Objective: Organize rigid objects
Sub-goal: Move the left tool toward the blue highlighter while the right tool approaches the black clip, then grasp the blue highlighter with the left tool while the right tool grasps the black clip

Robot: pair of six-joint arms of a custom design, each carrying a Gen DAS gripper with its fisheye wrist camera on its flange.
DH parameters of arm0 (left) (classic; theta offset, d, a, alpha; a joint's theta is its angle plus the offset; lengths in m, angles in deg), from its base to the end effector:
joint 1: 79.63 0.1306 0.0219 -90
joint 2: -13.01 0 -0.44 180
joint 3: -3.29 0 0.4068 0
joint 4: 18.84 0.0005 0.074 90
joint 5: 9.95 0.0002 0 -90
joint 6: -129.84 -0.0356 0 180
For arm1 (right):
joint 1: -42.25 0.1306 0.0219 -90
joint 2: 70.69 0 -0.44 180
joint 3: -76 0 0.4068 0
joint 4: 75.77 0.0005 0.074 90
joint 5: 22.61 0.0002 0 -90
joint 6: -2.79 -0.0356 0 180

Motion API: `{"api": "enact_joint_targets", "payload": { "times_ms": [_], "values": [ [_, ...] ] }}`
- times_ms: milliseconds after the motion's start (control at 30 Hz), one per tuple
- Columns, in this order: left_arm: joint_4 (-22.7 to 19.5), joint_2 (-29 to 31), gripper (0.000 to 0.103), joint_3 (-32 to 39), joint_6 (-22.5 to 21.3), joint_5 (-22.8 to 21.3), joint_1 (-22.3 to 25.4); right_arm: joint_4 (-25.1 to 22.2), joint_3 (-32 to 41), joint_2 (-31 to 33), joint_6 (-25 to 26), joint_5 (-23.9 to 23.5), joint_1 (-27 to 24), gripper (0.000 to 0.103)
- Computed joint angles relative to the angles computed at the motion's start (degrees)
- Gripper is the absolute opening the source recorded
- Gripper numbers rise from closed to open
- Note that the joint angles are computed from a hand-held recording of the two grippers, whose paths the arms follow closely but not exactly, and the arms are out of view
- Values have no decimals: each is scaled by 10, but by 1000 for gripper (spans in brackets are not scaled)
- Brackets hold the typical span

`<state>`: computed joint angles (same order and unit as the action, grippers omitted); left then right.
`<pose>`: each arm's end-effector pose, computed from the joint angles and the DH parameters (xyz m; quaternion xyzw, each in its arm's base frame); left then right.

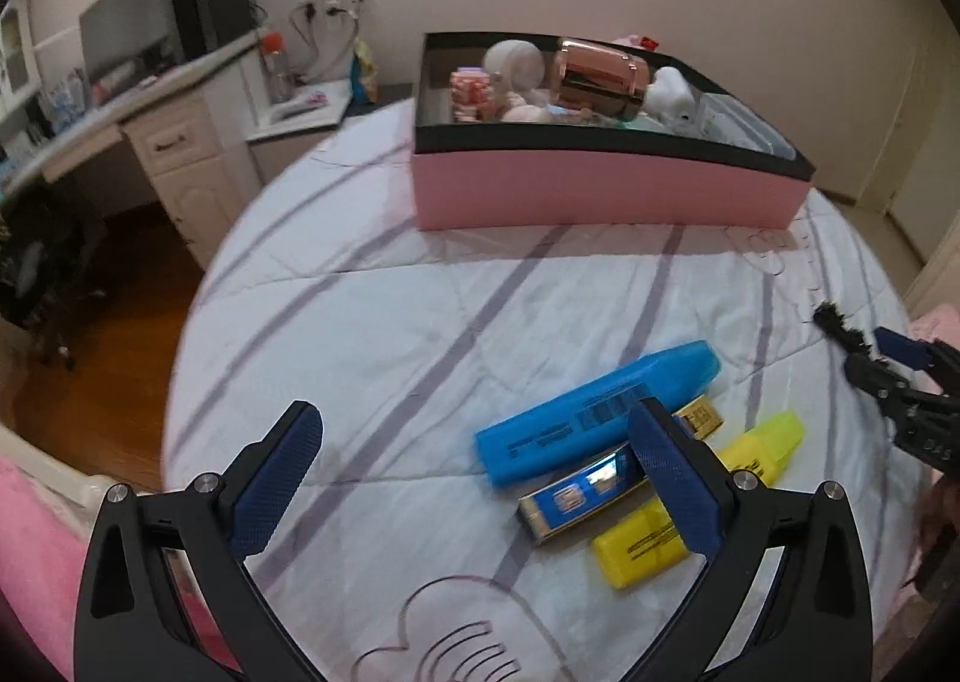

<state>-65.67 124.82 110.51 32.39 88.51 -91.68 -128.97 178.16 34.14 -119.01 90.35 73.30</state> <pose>0.6431 -0.1431 0.4211 0.1834 0.9236 -0.0828 0.3264 0.5220 0.2975 0.4485 0.0645 0.9364 -0.0124 0.3446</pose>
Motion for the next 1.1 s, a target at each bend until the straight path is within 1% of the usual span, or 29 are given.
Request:
{"api": "enact_joint_targets", "payload": {
  "times_ms": [33,67,100,133,167,233,267,333,400,467,533,600,633,667,700,800,867,933,1000,1067,1100],
  "values": [
    [-2,2,103,1,-7,12,1,0,2,1,1,-2,-1,64],
    [-14,4,103,8,-24,31,3,-2,5,5,4,-5,-2,65],
    [-24,7,103,15,-35,37,6,-5,8,7,7,-5,-3,66],
    [-24,7,103,16,-39,25,8,-6,10,8,9,-6,-3,66],
    [-14,2,103,12,-41,-6,9,-7,11,9,11,-7,-4,67],
    [-10,1,103,11,-49,-46,14,-5,10,8,10,-7,-4,67],
    [-15,2,103,12,-51,-47,18,-4,9,7,10,-6,-3,68],
    [-31,7,103,17,-52,-34,26,-5,11,9,10,-5,-2,70],
    [-35,4,103,12,-51,-10,30,-7,15,12,10,-4,-2,73],
    [-48,2,103,10,-64,3,30,-10,19,15,11,-3,-2,74],
    [-31,-11,103,-11,-82,-20,23,-10,19,15,11,-3,-2,74],
    [-46,-5,103,-8,-95,-15,18,-9,19,15,10,-5,-2,75],
    [-31,-10,103,-19,-89,-15,16,-8,20,15,8,-6,-2,75],
    [-25,-13,103,-23,-86,-13,14,-8,20,16,7,-7,-2,75],
    [-29,-11,103,-19,-83,-13,11,-7,20,16,7,-7,-2,76],
    [-23,-5,103,-13,-68,-11,1,-5,21,16,4,-7,-2,76],
    [-6,-6,103,-17,-73,-17,-10,-2,19,16,4,-7,-1,76],
    [-4,3,103,-7,-60,-15,-17,5,15,14,5,-7,-1,76],
    [-12,16,103,11,-49,-14,-17,7,13,13,8,-10,-2,76],
    [-15,23,99,22,-56,-17,-21,8,14,13,13,-12,-3,75],
    [-15,24,90,25,-61,-11,-22,8,15,14,14,-12,-3,75]
  ]
}}
